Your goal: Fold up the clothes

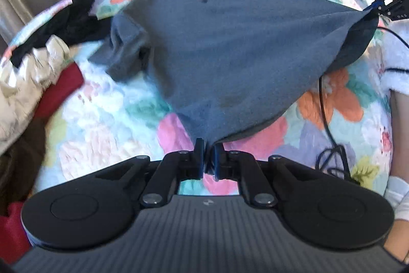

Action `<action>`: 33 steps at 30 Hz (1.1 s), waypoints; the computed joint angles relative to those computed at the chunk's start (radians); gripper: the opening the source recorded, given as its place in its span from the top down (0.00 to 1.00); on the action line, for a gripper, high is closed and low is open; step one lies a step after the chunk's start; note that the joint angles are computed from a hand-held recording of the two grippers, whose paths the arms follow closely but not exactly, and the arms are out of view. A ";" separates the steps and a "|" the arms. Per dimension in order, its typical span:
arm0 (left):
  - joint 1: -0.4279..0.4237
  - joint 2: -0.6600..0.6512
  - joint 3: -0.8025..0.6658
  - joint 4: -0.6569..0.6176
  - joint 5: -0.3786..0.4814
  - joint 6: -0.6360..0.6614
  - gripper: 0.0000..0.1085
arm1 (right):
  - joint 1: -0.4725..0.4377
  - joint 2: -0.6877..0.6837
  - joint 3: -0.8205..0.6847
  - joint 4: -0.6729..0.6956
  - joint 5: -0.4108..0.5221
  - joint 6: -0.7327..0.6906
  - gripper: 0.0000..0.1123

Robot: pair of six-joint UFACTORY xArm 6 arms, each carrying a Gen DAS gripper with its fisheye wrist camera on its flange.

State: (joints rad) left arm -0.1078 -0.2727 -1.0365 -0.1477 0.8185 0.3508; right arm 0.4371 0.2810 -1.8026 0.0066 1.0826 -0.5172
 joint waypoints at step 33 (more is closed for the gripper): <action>0.001 0.194 -0.121 -0.140 0.033 -0.216 0.96 | -0.011 0.042 0.017 0.007 -0.015 0.050 0.99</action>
State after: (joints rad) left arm -0.1070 -0.0785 -1.1578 -0.2880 0.8510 0.1352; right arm 0.4257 0.3233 -1.7858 0.0138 1.0673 -0.4673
